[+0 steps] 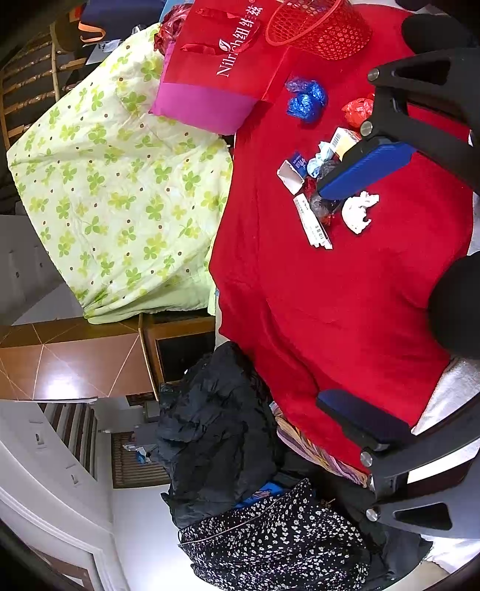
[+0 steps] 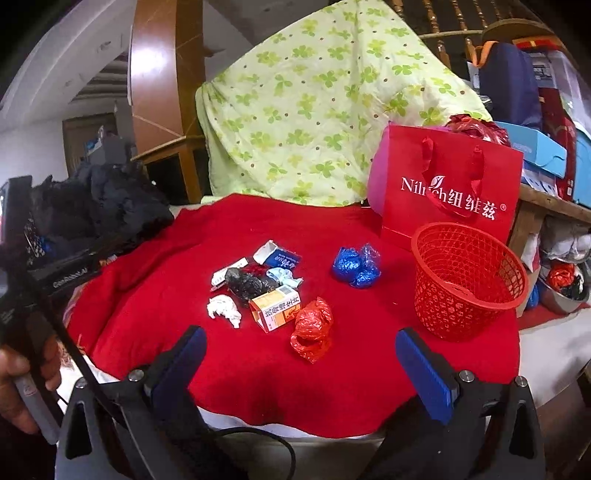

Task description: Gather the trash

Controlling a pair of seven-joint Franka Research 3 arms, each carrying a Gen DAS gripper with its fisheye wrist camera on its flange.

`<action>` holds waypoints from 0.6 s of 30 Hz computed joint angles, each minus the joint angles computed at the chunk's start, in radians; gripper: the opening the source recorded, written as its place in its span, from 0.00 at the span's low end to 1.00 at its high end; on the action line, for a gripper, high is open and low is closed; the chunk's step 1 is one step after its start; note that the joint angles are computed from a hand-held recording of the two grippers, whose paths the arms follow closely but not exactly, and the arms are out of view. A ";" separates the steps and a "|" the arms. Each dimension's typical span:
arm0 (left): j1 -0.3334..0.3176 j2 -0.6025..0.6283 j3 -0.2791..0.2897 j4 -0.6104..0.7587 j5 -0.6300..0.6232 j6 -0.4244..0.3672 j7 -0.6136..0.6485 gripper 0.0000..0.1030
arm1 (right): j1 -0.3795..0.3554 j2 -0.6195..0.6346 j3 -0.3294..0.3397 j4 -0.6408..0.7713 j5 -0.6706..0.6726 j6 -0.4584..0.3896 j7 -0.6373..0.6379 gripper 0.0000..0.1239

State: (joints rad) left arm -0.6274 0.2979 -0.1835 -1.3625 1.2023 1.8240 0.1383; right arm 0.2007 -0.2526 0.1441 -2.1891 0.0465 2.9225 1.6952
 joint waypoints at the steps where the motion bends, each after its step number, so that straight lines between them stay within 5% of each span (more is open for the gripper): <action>1: 0.000 0.000 -0.001 0.002 -0.003 -0.002 0.004 0.99 | 0.005 0.010 -0.006 0.015 0.008 -0.013 -0.008 0.83; 18: -0.029 0.088 0.031 0.113 -0.050 -0.019 0.089 0.99 | 0.023 0.107 -0.049 0.121 0.042 -0.050 -0.045 0.83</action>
